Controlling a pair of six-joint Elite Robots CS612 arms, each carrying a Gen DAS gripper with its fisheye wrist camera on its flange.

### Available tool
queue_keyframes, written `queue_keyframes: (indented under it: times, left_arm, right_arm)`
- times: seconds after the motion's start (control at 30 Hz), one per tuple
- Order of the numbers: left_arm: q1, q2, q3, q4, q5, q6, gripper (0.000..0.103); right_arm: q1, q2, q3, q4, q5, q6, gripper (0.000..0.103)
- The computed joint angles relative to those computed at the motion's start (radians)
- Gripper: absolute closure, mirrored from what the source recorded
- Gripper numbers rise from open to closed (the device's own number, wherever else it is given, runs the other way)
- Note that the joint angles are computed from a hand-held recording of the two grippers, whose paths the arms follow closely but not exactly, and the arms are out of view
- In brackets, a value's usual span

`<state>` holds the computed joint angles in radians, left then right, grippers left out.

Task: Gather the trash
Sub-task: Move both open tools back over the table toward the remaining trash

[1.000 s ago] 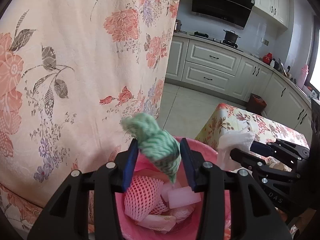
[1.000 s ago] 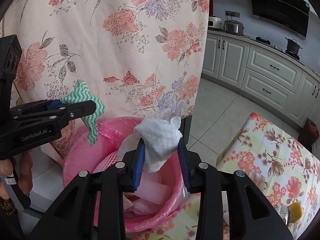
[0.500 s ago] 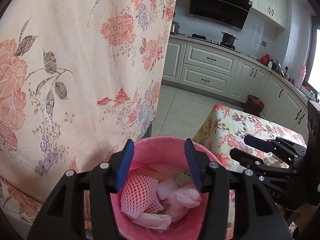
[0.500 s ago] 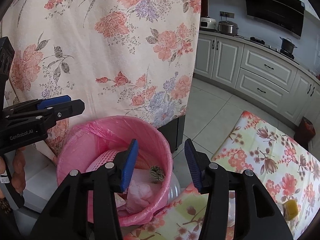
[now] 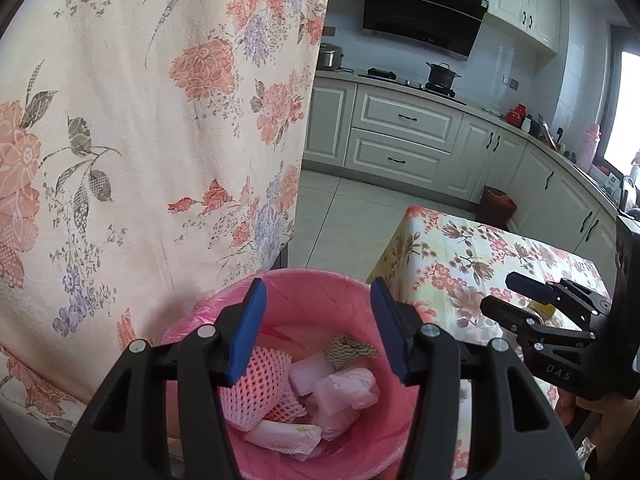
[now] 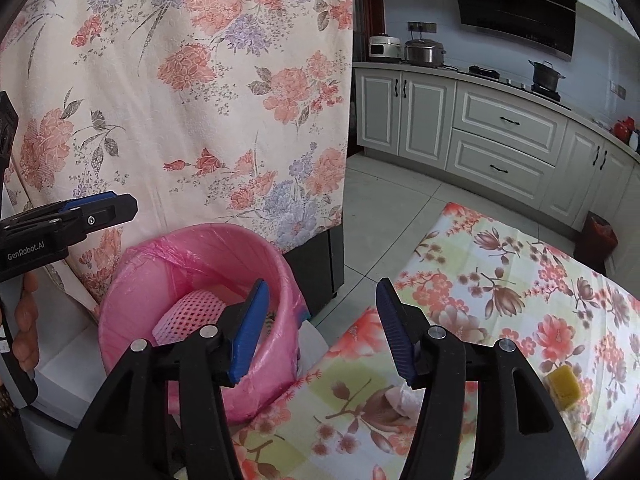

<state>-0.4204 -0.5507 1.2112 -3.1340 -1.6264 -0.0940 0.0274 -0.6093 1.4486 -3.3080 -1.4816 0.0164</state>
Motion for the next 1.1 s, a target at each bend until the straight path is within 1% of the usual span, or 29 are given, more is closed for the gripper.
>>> queue_keyframes:
  times: [0.13, 0.53, 0.93, 1.1]
  left_arm:
    - [-0.01, -0.001, 0.002, -0.003, -0.012, 0.009, 0.051]
    - [-0.047, -0.003, 0.006, 0.009, -0.039, 0.035, 0.05]
    - [-0.085, 0.006, -0.011, 0.044, -0.055, 0.067, 0.05]
    - [-0.1, 0.011, -0.016, 0.056, -0.062, 0.08, 0.048]
  right_arm:
    - [-0.018, -0.017, 0.045, -0.036, -0.013, 0.013, 0.046]
    - [-0.084, -0.057, 0.158, -0.111, -0.058, 0.064, 0.045]
    - [-0.137, -0.065, 0.222, -0.147, -0.075, 0.103, 0.044]
    - [-0.154, -0.064, 0.238, -0.15, -0.073, 0.108, 0.044]
